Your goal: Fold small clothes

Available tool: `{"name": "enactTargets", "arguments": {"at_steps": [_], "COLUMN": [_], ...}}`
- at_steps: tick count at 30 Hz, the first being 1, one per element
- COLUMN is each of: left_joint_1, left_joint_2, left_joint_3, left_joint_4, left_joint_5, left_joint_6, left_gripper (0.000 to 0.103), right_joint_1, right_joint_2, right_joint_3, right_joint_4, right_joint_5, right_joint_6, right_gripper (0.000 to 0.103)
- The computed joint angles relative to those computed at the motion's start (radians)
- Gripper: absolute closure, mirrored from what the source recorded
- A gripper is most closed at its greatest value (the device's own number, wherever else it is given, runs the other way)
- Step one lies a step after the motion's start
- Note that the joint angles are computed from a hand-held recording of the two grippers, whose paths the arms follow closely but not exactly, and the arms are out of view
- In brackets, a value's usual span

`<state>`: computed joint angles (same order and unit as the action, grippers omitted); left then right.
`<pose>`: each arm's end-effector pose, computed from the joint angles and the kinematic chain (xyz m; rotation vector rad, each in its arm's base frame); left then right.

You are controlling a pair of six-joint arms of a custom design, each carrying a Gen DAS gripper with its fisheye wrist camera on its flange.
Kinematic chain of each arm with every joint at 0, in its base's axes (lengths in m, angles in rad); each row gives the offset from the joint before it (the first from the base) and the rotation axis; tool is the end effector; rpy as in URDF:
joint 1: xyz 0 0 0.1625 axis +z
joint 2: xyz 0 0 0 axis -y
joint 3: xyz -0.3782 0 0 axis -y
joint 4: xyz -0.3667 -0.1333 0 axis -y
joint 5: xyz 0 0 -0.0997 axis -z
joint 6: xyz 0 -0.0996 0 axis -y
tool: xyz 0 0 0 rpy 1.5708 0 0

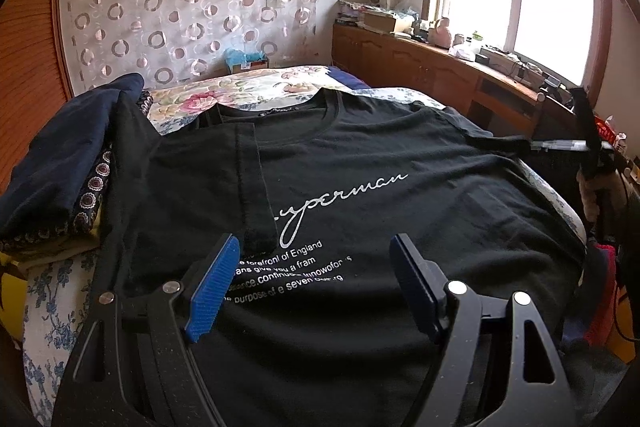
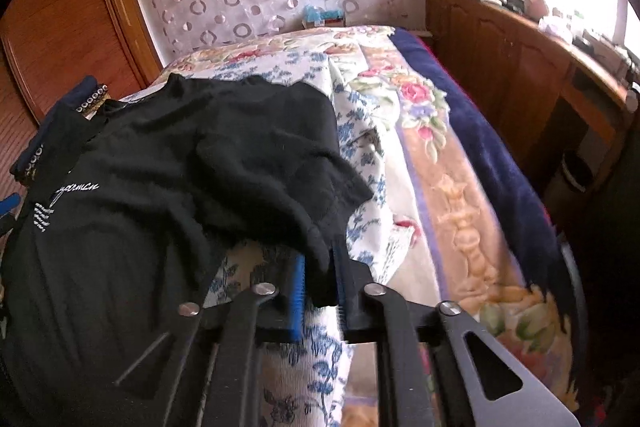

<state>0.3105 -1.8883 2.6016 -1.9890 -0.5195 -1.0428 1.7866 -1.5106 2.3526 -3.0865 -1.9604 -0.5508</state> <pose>-0.1616 -0.2827 0.2055 0.4372 2.2164 -1.0564 0.1794 -0.3726 0.2567 0.7877 -2.4231 0.7941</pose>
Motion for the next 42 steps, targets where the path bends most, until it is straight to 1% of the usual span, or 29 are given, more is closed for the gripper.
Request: {"name": "enactTargets", "arguments": {"at_steps": [1, 4, 7, 12, 13, 15, 16, 21, 22, 28, 30, 31, 32, 33, 34, 36, 38, 40, 42], "left_joint_1": [0.0, -0.003, -0.008, -0.017, -0.019, -0.022, -0.023, -0.028, -0.026, -0.013, -0.006, -0.002, 0.003, 0.007, 0.013, 0.023, 0.035, 0.046, 0.055], "left_joint_2": [-0.001, -0.002, -0.006, -0.012, -0.013, -0.012, -0.01, -0.012, -0.01, -0.002, -0.001, -0.002, -0.001, 0.001, 0.001, 0.005, 0.012, 0.02, 0.025], "left_joint_3": [0.001, 0.001, 0.001, 0.0, 0.0, 0.0, 0.001, 0.005, 0.002, -0.002, -0.002, -0.001, -0.001, -0.001, 0.0, 0.0, 0.004, 0.006, 0.004], "left_joint_4": [0.0, 0.0, 0.009, 0.025, 0.026, 0.03, 0.026, 0.025, 0.032, 0.03, 0.028, 0.028, 0.023, 0.021, 0.016, 0.011, -0.009, -0.023, -0.04], "left_joint_5": [0.001, 0.004, 0.007, 0.008, 0.009, 0.009, 0.009, 0.009, 0.007, -0.005, -0.008, -0.011, -0.012, -0.016, -0.019, -0.024, -0.029, -0.035, -0.043], "left_joint_6": [-0.002, -0.004, -0.011, -0.027, -0.028, -0.032, -0.031, -0.039, -0.043, -0.056, -0.057, -0.057, -0.054, -0.054, -0.049, -0.05, -0.041, -0.033, -0.021], "left_gripper": [0.025, 0.025, 0.025, 0.025, 0.025, 0.025, 0.025, 0.025, 0.025, 0.025, 0.025, 0.025, 0.025, 0.025, 0.025, 0.025, 0.025, 0.025, 0.025], "right_joint_1": [0.009, 0.067, 0.145, 0.251, 0.262, 0.271, 0.271, 0.251, 0.25, 0.253, 0.259, 0.258, 0.259, 0.262, 0.259, 0.264, 0.263, 0.256, 0.239], "right_joint_2": [0.009, 0.039, 0.078, 0.134, 0.144, 0.162, 0.175, 0.208, 0.216, 0.205, 0.21, 0.202, 0.198, 0.188, 0.186, 0.165, 0.134, 0.114, 0.101], "right_joint_3": [0.001, -0.017, -0.044, -0.053, -0.047, -0.031, -0.025, -0.004, -0.022, -0.028, -0.032, -0.023, -0.024, -0.026, -0.014, -0.011, 0.0, 0.001, -0.007], "right_joint_4": [-0.027, -0.099, -0.145, -0.113, -0.103, -0.081, -0.079, -0.075, -0.061, -0.042, -0.05, -0.053, -0.048, -0.038, -0.056, -0.057, -0.065, -0.087, -0.082], "right_joint_5": [-0.007, -0.027, -0.033, 0.02, 0.028, 0.037, 0.03, 0.01, 0.007, -0.005, -0.018, -0.018, -0.018, -0.024, -0.024, -0.019, -0.004, -0.006, -0.013], "right_joint_6": [-0.011, -0.043, -0.069, -0.088, -0.086, -0.083, -0.086, -0.078, -0.077, -0.057, -0.046, -0.042, -0.036, -0.028, -0.031, -0.026, -0.031, -0.036, -0.034], "right_gripper": [0.094, 0.095, 0.095, 0.095, 0.095, 0.095, 0.095, 0.095, 0.095, 0.094, 0.086, 0.077, 0.071, 0.07, 0.07, 0.067, 0.057, 0.056, 0.056]}}
